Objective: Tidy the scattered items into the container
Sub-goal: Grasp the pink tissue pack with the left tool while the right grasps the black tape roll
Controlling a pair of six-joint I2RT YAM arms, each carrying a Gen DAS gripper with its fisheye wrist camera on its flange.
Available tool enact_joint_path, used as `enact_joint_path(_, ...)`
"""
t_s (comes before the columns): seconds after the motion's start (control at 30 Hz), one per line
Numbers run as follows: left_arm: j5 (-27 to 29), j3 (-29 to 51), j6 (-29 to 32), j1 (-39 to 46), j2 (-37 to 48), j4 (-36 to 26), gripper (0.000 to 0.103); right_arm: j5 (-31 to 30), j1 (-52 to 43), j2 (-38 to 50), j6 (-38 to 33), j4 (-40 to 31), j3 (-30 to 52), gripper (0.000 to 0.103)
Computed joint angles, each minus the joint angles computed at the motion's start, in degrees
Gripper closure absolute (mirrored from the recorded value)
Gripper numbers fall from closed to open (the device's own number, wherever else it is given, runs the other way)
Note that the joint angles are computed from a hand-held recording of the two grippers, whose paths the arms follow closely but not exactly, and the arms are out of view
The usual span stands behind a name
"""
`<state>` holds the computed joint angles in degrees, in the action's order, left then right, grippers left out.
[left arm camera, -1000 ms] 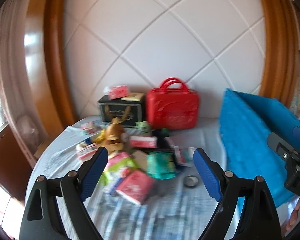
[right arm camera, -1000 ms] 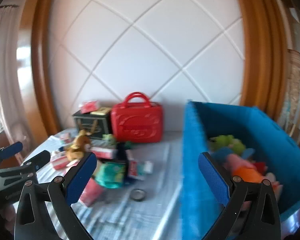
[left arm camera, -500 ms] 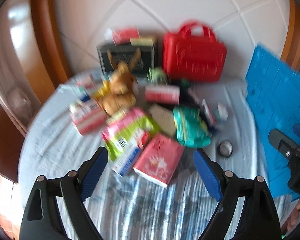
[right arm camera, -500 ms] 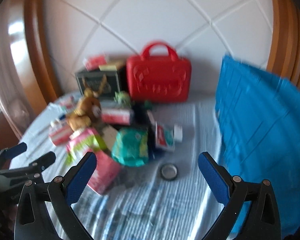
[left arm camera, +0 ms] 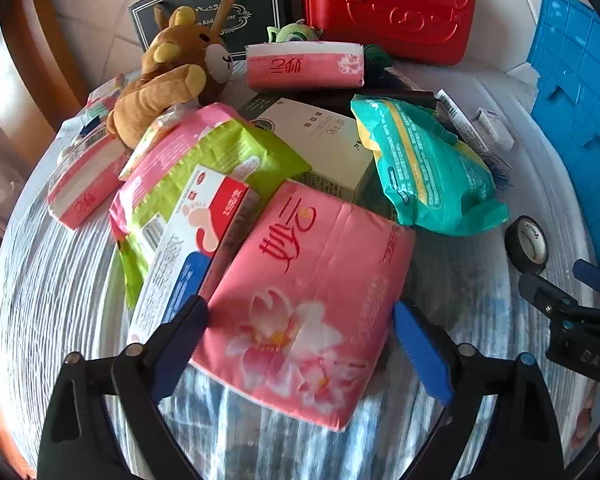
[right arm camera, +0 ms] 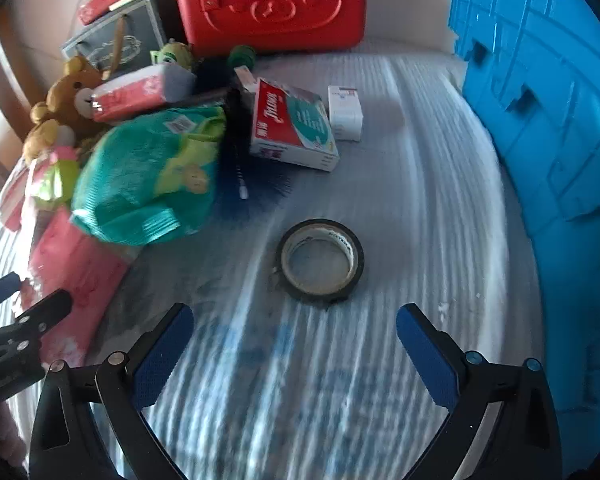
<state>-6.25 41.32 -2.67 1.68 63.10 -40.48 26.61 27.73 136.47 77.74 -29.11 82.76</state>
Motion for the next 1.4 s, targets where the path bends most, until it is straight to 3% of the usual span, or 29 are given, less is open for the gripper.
enact_joint_path(0.27, -3.7, -0.7, -1.3, -3.1, 3.9, 4.5, 0.001, 0.3, -3.2, 3.0, -1.9, 1.4, 0.6, 0.000)
enact_joint_path(0.47, -1.8, 0.5, -0.3, -2.0, 5.9, 5.3, 0.000, -0.3, -4.3, 5.7, -4.3, 2.8, 2.7, 0.024)
enact_joint_path(0.5, -1.7, 0.5, -0.4, -2.0, 5.8, 5.3, 0.000, 0.4, -4.3, 6.0, -4.4, 2.3, 3.3, 0.033)
enact_joint_path(0.63, 0.1, 0.5, -1.1, -1.7, 4.7, 4.0, 0.001, 0.0, -4.1, 5.8, -5.7, 2.6, 3.7, 0.043)
enact_joint_path(0.77, 1.6, -0.1, -2.3, -3.5, 2.8, 1.8, 0.001, -1.2, -2.8, 5.2, -5.3, 2.6, 3.7, 0.045)
enact_joint_path(0.9, -1.9, -1.6, -4.2, -8.0, 1.5, 1.8, 0.001, -1.3, -1.7, 5.6, -5.6, 2.4, 4.7, 0.041)
enact_joint_path(1.07, -3.3, -2.2, -6.1, -9.0, 2.5, 4.5, 0.001, 2.9, -1.9, 5.2, -5.4, 3.4, 3.7, 0.040)
enact_joint_path(1.13, -3.9, -2.2, -6.6, -9.4, 3.2, 5.1, 0.001, 3.7, -2.3, 5.7, -6.7, 3.1, 4.5, 0.045)
enact_joint_path(1.27, 1.4, -1.6, -7.5, -6.8, 1.1, 1.3, 0.003, 1.6, -1.5, 4.6, -8.6, 5.0, 3.2, 0.047)
enact_joint_path(1.4, 0.1, -2.4, -8.4, -8.2, 1.2, 1.9, 0.002, 0.2, -0.6, 5.0, -8.3, 5.5, 2.9, 0.047)
